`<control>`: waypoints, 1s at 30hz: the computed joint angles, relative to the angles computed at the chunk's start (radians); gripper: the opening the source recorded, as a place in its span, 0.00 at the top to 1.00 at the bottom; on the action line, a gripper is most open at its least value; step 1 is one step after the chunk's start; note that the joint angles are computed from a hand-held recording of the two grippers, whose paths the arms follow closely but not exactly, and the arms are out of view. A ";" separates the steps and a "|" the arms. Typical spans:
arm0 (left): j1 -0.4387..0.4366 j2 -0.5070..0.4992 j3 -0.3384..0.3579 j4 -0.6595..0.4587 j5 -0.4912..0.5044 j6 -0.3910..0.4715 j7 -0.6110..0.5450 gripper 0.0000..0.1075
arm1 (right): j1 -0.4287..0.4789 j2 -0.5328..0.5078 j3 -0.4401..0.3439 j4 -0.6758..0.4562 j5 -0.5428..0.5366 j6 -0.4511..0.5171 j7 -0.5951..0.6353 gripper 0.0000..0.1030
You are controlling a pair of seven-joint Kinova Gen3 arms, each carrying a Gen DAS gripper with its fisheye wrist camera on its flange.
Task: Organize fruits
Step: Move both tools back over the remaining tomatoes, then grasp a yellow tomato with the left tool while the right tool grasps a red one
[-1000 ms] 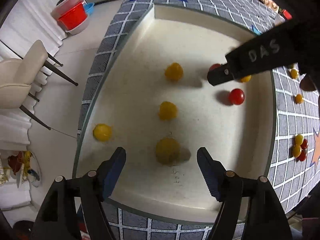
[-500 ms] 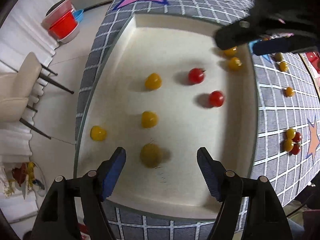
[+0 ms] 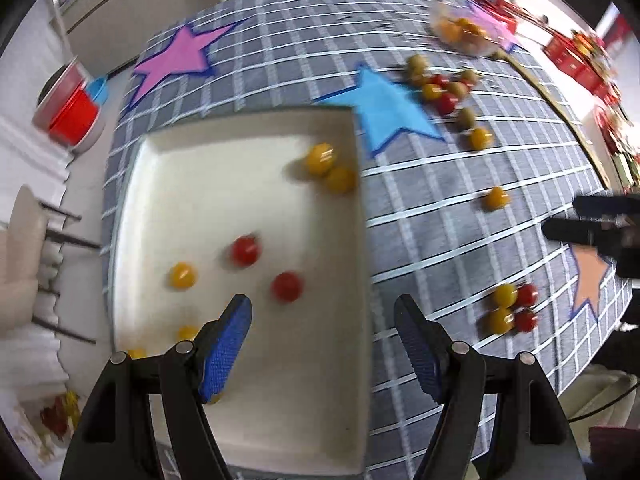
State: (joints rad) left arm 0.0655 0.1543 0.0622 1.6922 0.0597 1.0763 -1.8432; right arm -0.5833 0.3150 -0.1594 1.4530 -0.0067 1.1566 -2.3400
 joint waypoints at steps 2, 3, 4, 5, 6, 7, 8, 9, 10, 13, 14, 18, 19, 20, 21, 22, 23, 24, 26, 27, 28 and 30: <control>0.021 0.013 0.017 -0.018 0.001 0.008 0.004 0.30 | 0.002 -0.040 0.000 0.072 -0.002 -0.006 -0.017 0.20; 0.033 0.021 0.024 -0.027 0.001 0.012 0.007 0.30 | 0.002 -0.054 -0.002 0.097 -0.002 -0.008 -0.024 0.20; 0.045 0.030 0.030 -0.039 0.001 0.017 0.013 0.30 | 0.003 -0.066 -0.005 0.125 -0.004 -0.012 -0.032 0.20; 0.055 0.043 0.035 -0.050 0.002 0.021 0.017 0.30 | 0.005 -0.077 -0.009 0.150 -0.010 -0.017 -0.040 0.20; 0.066 0.057 0.040 -0.064 0.005 0.028 0.023 0.30 | 0.008 -0.087 -0.014 0.172 -0.017 -0.025 -0.043 0.20; 0.076 0.075 0.045 -0.080 0.009 0.038 0.030 0.30 | 0.011 -0.098 -0.019 0.198 -0.028 -0.037 -0.044 0.20; 0.084 0.091 0.048 -0.093 0.014 0.044 0.033 0.30 | 0.010 -0.105 -0.024 0.213 -0.033 -0.044 -0.049 0.20; 0.094 0.106 0.051 -0.107 0.014 0.050 0.041 0.30 | 0.009 -0.115 -0.030 0.232 -0.040 -0.053 -0.052 0.20; 0.104 0.119 0.053 -0.117 0.015 0.052 0.048 0.30 | 0.007 -0.121 -0.035 0.251 -0.045 -0.067 -0.054 0.20; 0.140 0.161 0.060 -0.151 0.005 0.055 0.073 0.30 | 0.003 -0.135 -0.048 0.301 -0.066 -0.114 -0.061 0.20; 0.149 0.169 0.061 -0.156 0.003 0.055 0.079 0.30 | 0.004 -0.139 -0.052 0.321 -0.079 -0.137 -0.058 0.20; 0.176 0.197 0.068 -0.178 0.000 0.053 0.089 0.30 | -0.013 -0.160 -0.063 0.372 -0.073 -0.182 -0.073 0.20; 0.182 0.203 0.070 -0.182 0.000 0.051 0.090 0.30 | -0.017 -0.165 -0.066 0.382 -0.070 -0.192 -0.079 0.22; 0.187 0.208 0.072 -0.186 0.001 0.050 0.090 0.30 | -0.024 -0.179 -0.071 0.400 -0.067 -0.208 -0.088 0.24; 0.192 0.214 0.072 -0.188 0.000 0.049 0.091 0.30 | -0.031 -0.189 -0.076 0.412 -0.063 -0.215 -0.098 0.25; 0.197 0.219 0.073 -0.190 -0.002 0.045 0.093 0.30 | -0.039 -0.190 -0.081 0.416 -0.054 -0.221 -0.109 0.28; 0.205 0.224 0.073 -0.192 -0.005 0.042 0.097 0.30 | -0.048 -0.195 -0.087 0.426 -0.046 -0.234 -0.117 0.29; 0.211 0.230 0.073 -0.194 -0.008 0.039 0.101 0.30 | -0.059 -0.192 -0.093 0.427 -0.037 -0.241 -0.129 0.30; 0.222 0.239 0.073 -0.195 -0.015 0.029 0.107 0.30 | -0.089 -0.178 -0.103 0.414 -0.003 -0.251 -0.163 0.31; 0.229 0.244 0.073 -0.195 -0.020 0.021 0.112 0.30 | -0.101 -0.172 -0.106 0.412 0.011 -0.259 -0.173 0.31; 0.231 0.246 0.072 -0.194 -0.025 0.018 0.111 0.30 | -0.109 -0.171 -0.107 0.417 0.018 -0.269 -0.179 0.32; 0.232 0.255 0.072 -0.200 -0.026 0.021 0.110 0.31 | -0.135 -0.157 -0.107 0.407 0.048 -0.276 -0.212 0.33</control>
